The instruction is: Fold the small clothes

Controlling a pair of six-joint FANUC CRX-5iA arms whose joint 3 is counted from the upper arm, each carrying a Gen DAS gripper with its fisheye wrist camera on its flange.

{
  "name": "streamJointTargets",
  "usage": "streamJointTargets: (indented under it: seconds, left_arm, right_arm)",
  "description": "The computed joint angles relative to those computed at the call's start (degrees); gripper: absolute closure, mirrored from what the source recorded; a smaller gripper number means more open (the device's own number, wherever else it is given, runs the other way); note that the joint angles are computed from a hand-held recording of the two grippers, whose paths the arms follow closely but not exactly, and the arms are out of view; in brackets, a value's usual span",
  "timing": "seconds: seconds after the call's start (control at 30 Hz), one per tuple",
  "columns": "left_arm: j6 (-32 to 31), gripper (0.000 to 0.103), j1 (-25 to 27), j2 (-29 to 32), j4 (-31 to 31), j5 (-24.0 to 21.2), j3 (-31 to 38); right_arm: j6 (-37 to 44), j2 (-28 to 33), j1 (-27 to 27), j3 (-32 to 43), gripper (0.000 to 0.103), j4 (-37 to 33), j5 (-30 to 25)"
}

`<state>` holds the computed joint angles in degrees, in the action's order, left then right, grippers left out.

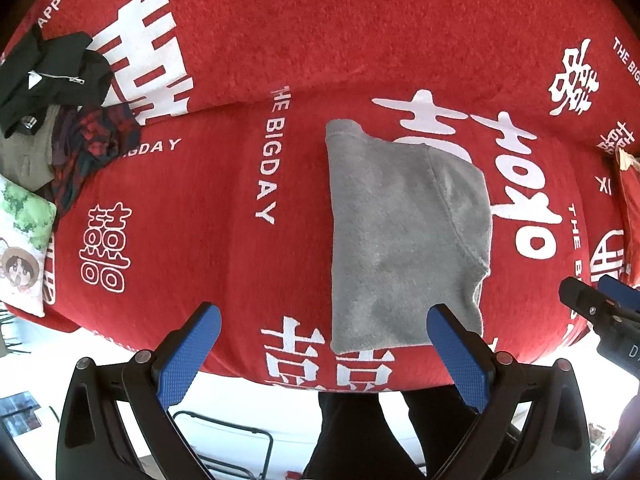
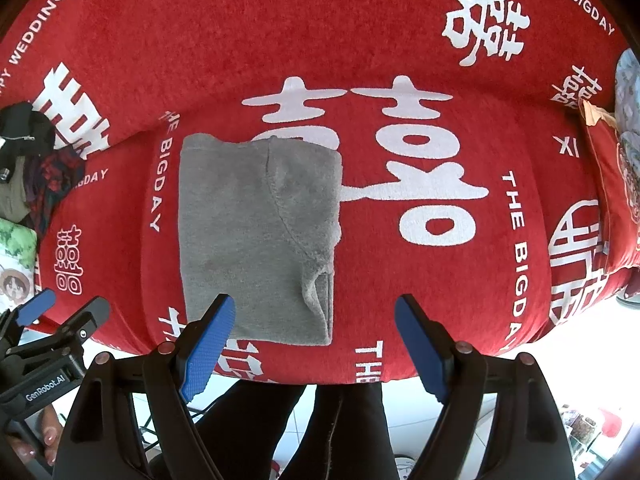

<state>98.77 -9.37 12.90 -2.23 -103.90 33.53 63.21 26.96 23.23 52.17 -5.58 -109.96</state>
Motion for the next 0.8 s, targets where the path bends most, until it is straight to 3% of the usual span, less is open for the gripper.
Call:
streamJointTargets:
  seconds: [0.8]
  left_arm:
    - [1.0, 0.0, -1.1, 1.9, -0.4, -1.1, 2.7]
  right_arm:
    - [2.0, 1.6, -0.6, 2.0, 0.018, -0.8, -1.0]
